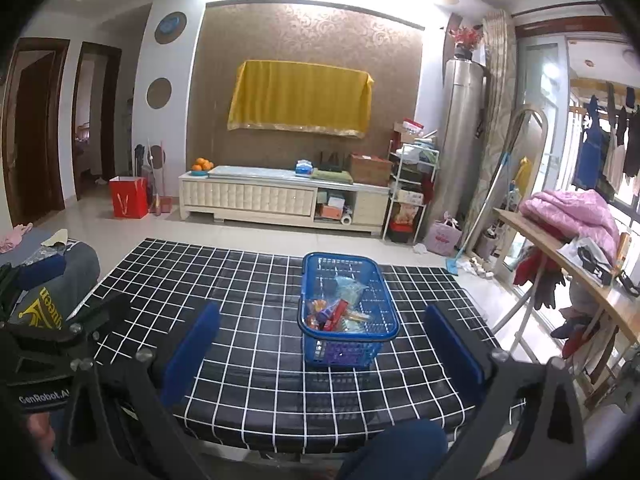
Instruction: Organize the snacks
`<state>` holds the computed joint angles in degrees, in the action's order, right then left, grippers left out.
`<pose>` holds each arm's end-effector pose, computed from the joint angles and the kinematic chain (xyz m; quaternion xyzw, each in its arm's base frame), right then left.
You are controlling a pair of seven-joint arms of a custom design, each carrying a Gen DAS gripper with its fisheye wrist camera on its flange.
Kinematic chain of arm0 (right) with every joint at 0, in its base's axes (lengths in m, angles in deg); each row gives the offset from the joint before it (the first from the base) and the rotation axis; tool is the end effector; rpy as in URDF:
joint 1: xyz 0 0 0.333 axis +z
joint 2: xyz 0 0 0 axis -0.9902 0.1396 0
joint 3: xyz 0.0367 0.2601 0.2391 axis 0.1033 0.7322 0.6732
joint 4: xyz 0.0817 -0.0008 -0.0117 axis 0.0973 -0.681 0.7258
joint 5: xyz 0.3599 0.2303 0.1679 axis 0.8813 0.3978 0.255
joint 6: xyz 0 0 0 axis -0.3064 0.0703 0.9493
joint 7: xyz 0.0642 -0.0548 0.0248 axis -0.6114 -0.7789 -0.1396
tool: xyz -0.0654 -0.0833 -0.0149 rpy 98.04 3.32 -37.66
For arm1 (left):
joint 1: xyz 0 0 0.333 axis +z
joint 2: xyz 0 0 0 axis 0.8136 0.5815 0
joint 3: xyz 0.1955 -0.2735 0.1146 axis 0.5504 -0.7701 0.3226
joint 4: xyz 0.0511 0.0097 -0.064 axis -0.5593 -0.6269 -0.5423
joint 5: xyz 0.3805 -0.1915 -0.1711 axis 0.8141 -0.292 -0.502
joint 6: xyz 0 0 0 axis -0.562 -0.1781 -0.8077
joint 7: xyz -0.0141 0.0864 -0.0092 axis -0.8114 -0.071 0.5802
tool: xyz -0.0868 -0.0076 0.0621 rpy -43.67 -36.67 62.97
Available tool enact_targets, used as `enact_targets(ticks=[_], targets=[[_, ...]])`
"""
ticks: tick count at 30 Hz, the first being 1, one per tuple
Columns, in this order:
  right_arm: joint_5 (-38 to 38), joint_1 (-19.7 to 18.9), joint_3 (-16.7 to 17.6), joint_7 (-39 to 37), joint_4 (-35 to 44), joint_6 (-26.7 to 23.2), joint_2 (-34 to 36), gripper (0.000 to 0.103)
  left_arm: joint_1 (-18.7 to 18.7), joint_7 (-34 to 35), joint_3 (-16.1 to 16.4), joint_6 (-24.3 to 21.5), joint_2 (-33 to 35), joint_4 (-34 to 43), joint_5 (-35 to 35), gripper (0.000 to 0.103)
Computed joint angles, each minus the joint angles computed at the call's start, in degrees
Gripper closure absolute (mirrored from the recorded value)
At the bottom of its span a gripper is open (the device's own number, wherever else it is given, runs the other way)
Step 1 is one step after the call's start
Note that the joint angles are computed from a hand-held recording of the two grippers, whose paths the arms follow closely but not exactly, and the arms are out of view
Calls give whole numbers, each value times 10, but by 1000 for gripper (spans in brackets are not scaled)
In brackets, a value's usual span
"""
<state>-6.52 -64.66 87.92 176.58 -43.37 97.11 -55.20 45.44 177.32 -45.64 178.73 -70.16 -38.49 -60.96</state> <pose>0.5695 0.2537 0.7360 -0.4927 0.6881 -0.4676 0.2551 0.6512 -0.2100 0.7132 -0.4258 0.7432 -0.4577 0.2385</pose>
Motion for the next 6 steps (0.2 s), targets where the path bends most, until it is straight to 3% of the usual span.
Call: enact_targets(ticks=[6], targets=[[0, 0, 0, -3, -1, 2, -1, 0, 1, 10, 0, 3, -1, -1, -13, 0]])
